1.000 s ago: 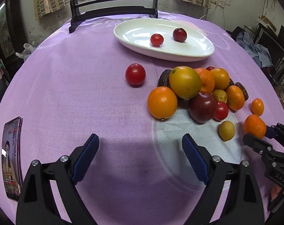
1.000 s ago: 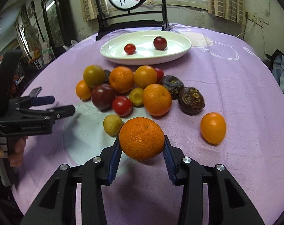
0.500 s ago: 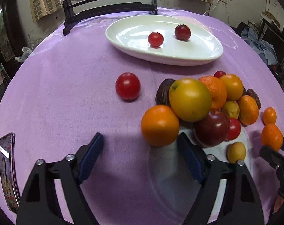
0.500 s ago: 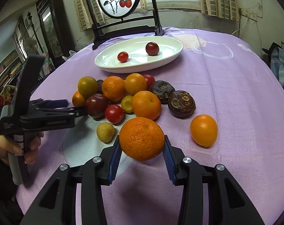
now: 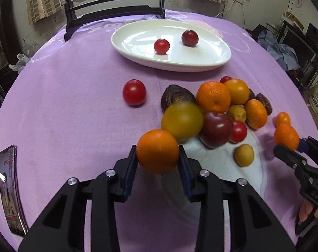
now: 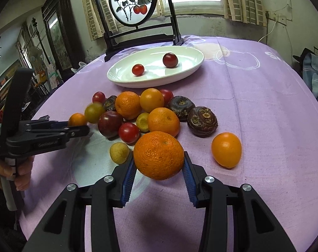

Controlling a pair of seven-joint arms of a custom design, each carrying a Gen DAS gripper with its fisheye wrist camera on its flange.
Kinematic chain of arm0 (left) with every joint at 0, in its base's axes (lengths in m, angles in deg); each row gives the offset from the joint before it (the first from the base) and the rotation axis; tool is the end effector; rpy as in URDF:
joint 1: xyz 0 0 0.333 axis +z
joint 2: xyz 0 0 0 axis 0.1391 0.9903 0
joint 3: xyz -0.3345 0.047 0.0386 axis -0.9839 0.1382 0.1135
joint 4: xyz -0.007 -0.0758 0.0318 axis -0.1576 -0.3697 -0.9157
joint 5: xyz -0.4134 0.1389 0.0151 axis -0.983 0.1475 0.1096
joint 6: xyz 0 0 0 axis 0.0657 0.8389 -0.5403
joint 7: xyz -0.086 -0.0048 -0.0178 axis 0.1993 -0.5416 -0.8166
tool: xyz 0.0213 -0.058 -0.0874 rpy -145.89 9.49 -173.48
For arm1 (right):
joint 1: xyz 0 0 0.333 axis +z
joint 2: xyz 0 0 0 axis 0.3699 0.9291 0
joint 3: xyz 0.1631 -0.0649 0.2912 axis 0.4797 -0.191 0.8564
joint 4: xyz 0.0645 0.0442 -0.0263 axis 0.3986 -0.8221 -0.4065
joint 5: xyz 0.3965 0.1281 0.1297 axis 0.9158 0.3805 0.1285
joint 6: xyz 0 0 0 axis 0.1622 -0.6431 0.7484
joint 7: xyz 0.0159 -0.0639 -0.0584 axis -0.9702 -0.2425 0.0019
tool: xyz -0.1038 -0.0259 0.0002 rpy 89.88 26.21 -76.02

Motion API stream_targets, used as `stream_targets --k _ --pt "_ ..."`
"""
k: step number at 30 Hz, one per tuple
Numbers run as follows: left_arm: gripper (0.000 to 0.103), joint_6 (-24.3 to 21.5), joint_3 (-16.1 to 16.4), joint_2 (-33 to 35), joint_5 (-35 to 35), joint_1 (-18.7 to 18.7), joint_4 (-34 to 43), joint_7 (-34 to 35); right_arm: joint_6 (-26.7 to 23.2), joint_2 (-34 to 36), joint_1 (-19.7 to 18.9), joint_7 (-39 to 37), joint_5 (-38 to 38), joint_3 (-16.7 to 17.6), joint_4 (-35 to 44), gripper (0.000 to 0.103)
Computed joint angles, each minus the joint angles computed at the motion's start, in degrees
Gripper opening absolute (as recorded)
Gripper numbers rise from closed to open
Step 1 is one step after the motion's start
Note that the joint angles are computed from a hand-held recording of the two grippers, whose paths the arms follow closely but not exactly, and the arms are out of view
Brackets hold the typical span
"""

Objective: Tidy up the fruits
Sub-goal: 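Grasp the orange with the left gripper, then place the orange on the plate with the left gripper while the right places the mandarin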

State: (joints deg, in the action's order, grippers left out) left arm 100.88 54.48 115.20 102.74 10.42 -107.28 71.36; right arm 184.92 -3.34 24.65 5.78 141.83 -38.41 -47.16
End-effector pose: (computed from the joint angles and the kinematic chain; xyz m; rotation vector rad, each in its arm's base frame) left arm 0.7099 -0.1382 0.2746 -1.8459 2.0189 -0.6413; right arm 0.6804 0.1150 0.2773 -1.9173 1.4650 -0.3634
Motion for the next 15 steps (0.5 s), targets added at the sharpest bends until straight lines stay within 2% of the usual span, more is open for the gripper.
stream_targets --k 4,8,10,12,13,15 --pt "0.036 3.9 -0.6 -3.7 0.0 1.6 -5.1 -0.2 1.5 -0.5 -0.9 -3.0 3.3 1.6 0.0 0.043" --pt "0.036 5.6 -1.6 -5.3 0.0 3.3 -7.1 0.2 1.4 -1.9 -1.1 -7.4 7.8 2.3 -0.4 0.043" --pt "0.036 5.5 -3.3 -5.7 -0.6 5.0 -7.3 1.4 1.3 -2.9 0.5 -7.2 7.1 1.1 -0.7 0.043" --pt "0.036 4.5 -7.1 -5.6 -2.4 8.2 -6.6 4.7 0.3 -3.5 2.0 -5.5 4.2 -0.5 -0.1 0.043" --pt "0.036 4.1 -7.8 -5.5 -3.1 8.7 -5.7 5.8 -0.2 -3.7 2.6 -4.8 2.7 -1.1 0.4 0.043" --pt "0.036 3.3 -6.6 -4.7 -3.3 7.2 -2.7 6.2 0.6 -3.2 4.8 -1.8 -2.0 -2.9 2.3 0.043"
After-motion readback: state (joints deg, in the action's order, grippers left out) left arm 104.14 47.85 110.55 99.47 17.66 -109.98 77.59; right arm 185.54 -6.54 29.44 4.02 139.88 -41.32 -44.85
